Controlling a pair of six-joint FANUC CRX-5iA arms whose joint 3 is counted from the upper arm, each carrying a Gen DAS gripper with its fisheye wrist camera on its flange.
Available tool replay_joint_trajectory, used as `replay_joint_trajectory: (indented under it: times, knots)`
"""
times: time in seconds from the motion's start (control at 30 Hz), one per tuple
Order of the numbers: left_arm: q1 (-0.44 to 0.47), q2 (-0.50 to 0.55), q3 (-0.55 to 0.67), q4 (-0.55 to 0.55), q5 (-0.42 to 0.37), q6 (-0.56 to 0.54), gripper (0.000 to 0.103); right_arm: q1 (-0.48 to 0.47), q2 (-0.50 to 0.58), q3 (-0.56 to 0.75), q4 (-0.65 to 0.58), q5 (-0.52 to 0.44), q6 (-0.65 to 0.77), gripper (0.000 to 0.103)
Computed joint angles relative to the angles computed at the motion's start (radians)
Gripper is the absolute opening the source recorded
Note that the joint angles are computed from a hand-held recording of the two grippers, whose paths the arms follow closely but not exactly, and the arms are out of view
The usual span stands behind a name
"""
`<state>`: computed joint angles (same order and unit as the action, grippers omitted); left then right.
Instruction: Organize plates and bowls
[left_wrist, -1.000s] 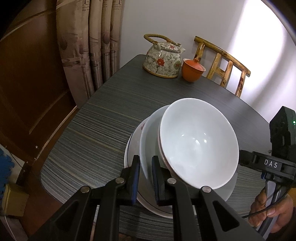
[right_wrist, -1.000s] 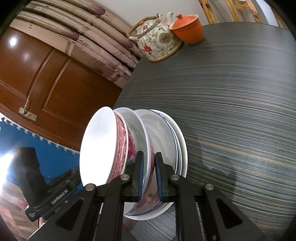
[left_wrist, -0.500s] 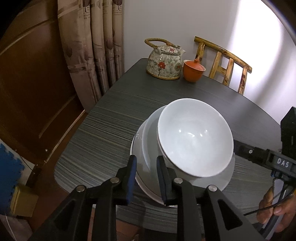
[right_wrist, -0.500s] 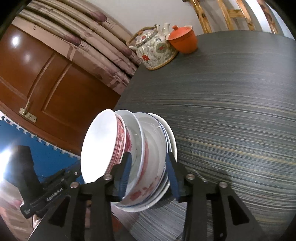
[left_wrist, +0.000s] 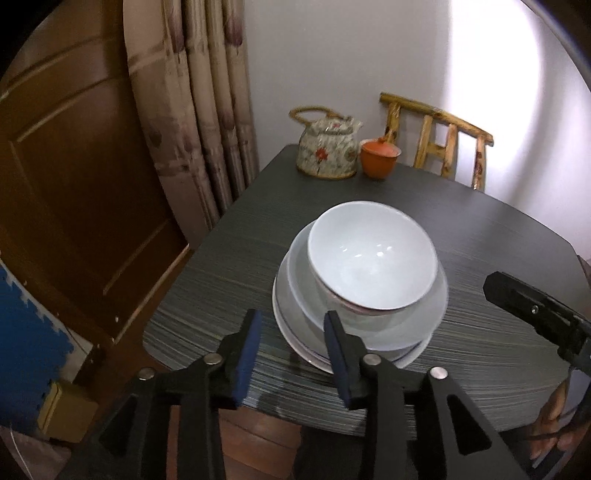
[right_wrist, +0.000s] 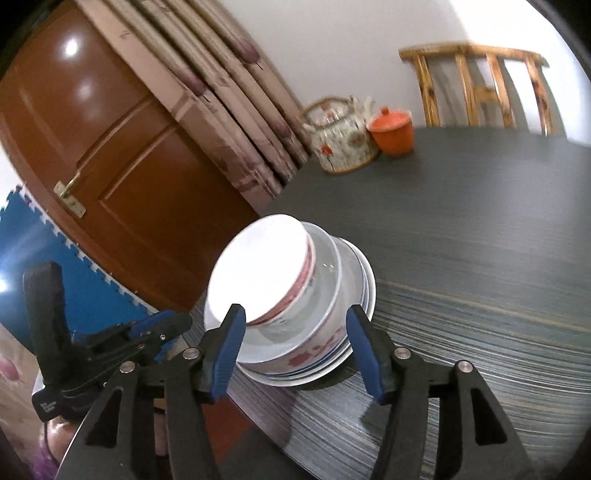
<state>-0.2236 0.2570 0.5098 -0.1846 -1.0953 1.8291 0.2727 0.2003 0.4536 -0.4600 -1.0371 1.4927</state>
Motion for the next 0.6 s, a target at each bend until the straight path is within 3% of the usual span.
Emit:
replay_joint_trajectory:
  times: [0.1, 0.27, 0.6]
  knots:
    - [-0.030, -0.026, -0.021, -0.064, 0.035, 0.016, 0.044, 0.041, -0.078, -0.105, 0.070, 0.119, -0.017, 0.062]
    - [-0.050, -0.060, -0.066, -0.088, 0.115, 0.015, 0.044, 0.128, -0.197, -0.303, 0.281, 0.340, -0.175, 0.086]
    - [-0.068, -0.110, -0.126, -0.105, 0.229, 0.008, 0.044, 0.221, -0.296, -0.514, 0.688, 0.513, -0.527, 0.096]
